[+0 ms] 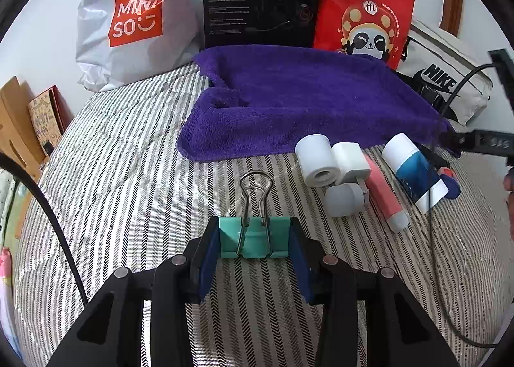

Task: Organize rigid objects
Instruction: 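Grasp the green binder clip with the left tool while the right tool grasps the clear plastic cup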

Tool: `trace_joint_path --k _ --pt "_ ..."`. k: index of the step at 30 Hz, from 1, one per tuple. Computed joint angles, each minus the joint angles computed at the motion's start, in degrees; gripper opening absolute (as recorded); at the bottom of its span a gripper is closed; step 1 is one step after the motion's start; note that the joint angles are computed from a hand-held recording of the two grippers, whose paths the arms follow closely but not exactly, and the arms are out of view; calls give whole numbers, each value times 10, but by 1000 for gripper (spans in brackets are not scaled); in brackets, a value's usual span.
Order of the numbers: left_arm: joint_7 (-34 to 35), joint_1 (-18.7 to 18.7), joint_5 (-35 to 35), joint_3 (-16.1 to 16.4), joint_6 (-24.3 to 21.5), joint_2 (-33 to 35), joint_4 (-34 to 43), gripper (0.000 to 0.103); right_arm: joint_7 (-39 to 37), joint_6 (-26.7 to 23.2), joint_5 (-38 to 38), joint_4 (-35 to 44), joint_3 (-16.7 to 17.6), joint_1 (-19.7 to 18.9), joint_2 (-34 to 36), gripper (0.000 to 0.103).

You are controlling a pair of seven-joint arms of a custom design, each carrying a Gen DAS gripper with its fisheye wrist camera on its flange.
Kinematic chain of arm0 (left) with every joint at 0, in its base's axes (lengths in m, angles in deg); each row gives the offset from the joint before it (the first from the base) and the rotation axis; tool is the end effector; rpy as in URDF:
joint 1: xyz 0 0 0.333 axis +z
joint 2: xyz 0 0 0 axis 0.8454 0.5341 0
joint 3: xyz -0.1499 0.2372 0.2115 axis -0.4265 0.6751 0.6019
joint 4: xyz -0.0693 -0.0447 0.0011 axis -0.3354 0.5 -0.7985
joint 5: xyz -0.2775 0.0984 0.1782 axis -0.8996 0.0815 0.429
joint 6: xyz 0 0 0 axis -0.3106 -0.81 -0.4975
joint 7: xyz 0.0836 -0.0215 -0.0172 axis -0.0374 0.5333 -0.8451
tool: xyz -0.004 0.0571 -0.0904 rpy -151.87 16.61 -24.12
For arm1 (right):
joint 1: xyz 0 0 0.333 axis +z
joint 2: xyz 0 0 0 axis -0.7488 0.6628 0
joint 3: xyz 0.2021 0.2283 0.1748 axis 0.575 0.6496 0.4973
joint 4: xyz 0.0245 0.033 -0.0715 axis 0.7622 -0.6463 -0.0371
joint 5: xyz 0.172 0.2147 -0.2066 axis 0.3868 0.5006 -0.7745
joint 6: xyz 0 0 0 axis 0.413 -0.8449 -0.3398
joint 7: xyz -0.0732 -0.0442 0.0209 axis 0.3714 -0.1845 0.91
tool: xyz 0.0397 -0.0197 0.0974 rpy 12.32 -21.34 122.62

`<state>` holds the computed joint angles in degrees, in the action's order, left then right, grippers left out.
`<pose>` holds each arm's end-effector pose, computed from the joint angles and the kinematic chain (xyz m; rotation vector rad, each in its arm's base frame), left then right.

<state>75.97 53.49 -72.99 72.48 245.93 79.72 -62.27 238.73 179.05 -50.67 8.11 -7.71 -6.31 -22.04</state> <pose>0.6219 -0.2201 0.4134 -1.4521 2.2432 -0.8120 0.5863 0.4549 0.4491 -1.6577 2.1735 -0.4775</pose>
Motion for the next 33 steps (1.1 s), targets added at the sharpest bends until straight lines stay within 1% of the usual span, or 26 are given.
trace_joint_path --k 1,2,3,6,7,9,11,13,15,17,19,20,21,22,23,24,27,29,31,33 --pt "-3 -4 3 5 0 -1 0 39 -5 -2 5 8 3 -3 8 73" --pt "-4 -6 5 7 0 -1 0 40 -8 -2 8 12 4 -5 13 69" --pt "-5 -6 6 7 0 -1 0 40 -9 -2 11 18 3 -5 18 64" --pt "-2 0 1 -1 0 0 0 39 -12 1 13 26 0 -4 29 61" --pt "-2 0 1 -1 -1 0 0 39 -16 -9 11 42 -3 -2 39 59" --pt "0 3 0 -3 -1 1 0 40 -27 -29 9 61 -7 2 51 45" --pt "0 2 -1 -3 -1 0 0 40 -36 -28 3 53 -9 4 46 42" --pt "-1 1 0 -2 -1 0 0 40 -35 -29 -4 33 -12 8 33 42" --pt "-2 -1 1 1 -1 0 1 40 -28 -16 -9 6 -12 7 19 39" --pt "-2 0 0 -1 -1 0 0 40 -19 0 -16 -12 -13 7 11 39" --pt "-2 1 -1 -2 -1 0 0 39 -11 2 -31 -11 -18 13 15 37" --pt "-1 2 -2 -3 -1 0 0 39 -7 1 -39 -9 -21 17 17 35" --pt "-1 3 -3 -4 0 0 0 39 -6 6 -44 -11 -21 17 17 29" --pt "-1 3 -4 -5 0 0 0 39 -6 17 -42 -17 -17 13 14 27" --pt "-3 2 -5 -4 0 -1 -1 39 -5 16 -40 -16 -16 12 14 27" --pt "-1 11 -12 -14 -3 0 0 39 -7 12 -33 -14 -12 9 14 27" --pt "23 48 -50 -56 -27 5 12 39 -11 5 -20 -13 -6 3 10 26" --pt "35 57 -67 -64 -35 5 17 39 -7 4 -21 -24 -7 6 1 26" --pt "41 59 -79 -63 -33 0 17 39 3 10 -25 -43 -8 8 -14 26" --pt "58 78 -101 -80 -31 -4 15 39 10 14 -31 -59 -6 9 -27 26"
